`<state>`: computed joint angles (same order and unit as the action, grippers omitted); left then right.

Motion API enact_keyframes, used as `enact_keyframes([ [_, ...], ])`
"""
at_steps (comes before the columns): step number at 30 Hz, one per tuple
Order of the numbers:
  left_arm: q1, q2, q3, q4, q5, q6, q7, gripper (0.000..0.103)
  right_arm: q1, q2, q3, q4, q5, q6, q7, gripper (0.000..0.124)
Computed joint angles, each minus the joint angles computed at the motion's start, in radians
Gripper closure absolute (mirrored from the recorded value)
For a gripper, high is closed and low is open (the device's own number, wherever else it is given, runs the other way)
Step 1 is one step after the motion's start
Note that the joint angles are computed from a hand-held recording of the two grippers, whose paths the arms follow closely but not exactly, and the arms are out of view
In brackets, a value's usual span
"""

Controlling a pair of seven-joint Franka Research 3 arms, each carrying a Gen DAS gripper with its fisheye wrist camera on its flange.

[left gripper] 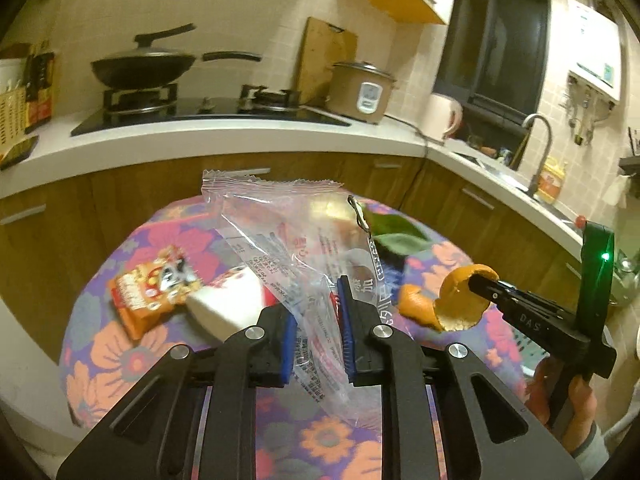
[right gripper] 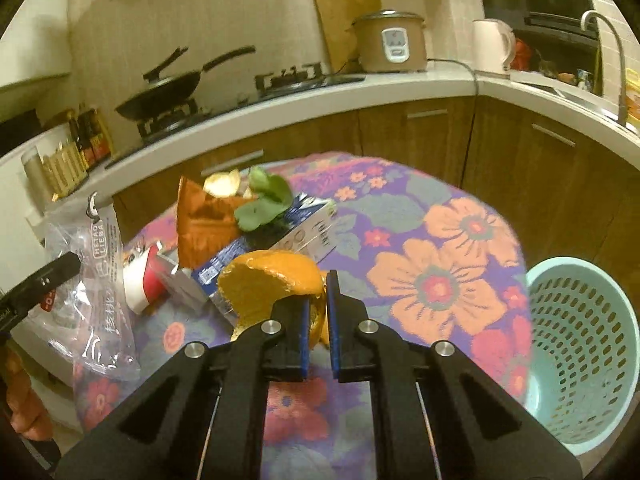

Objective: Collect trash
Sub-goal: 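Carry the bag and peel to the blue basket and open both tools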

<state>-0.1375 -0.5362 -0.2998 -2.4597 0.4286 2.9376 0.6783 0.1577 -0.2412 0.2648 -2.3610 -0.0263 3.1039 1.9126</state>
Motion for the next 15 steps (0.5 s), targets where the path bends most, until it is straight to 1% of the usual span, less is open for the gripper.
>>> enact_keyframes([
  [2, -0.005, 0.028, -0.011, 0.023, 0.004, 0.021, 0.002, 0.086, 0.000, -0.029, -0.017, -0.028, 0.016, 0.010, 0.001, 0.118],
  [5, -0.003, 0.085, -0.043, 0.078, 0.025, 0.039, 0.001, 0.086, -0.053, -0.073, -0.006, -0.070, 0.020, 0.012, 0.017, 0.118],
  [8, -0.019, 0.161, -0.062, 0.148, 0.045, 0.053, 0.012, 0.086, -0.109, -0.125, -0.001, -0.128, 0.032, 0.013, 0.033, 0.118],
  [10, -0.016, 0.209, -0.089, 0.197, 0.076, 0.048, 0.003, 0.086, -0.159, -0.161, 0.011, -0.169, 0.040, 0.009, 0.055, 0.118],
  [11, -0.021, 0.237, -0.098, 0.225, 0.090, 0.042, 0.000, 0.086, -0.168, -0.176, 0.000, -0.189, 0.051, 0.005, 0.058, 0.118],
  [12, -0.034, 0.274, -0.105, 0.262, 0.101, 0.036, 0.002, 0.086, -0.169, -0.184, -0.012, -0.202, 0.062, 0.003, 0.055, 0.118],
  [15, -0.078, 0.386, -0.116, 0.377, 0.150, 0.005, 0.005, 0.086, -0.221, -0.213, -0.024, -0.244, 0.082, -0.008, 0.071, 0.118],
])
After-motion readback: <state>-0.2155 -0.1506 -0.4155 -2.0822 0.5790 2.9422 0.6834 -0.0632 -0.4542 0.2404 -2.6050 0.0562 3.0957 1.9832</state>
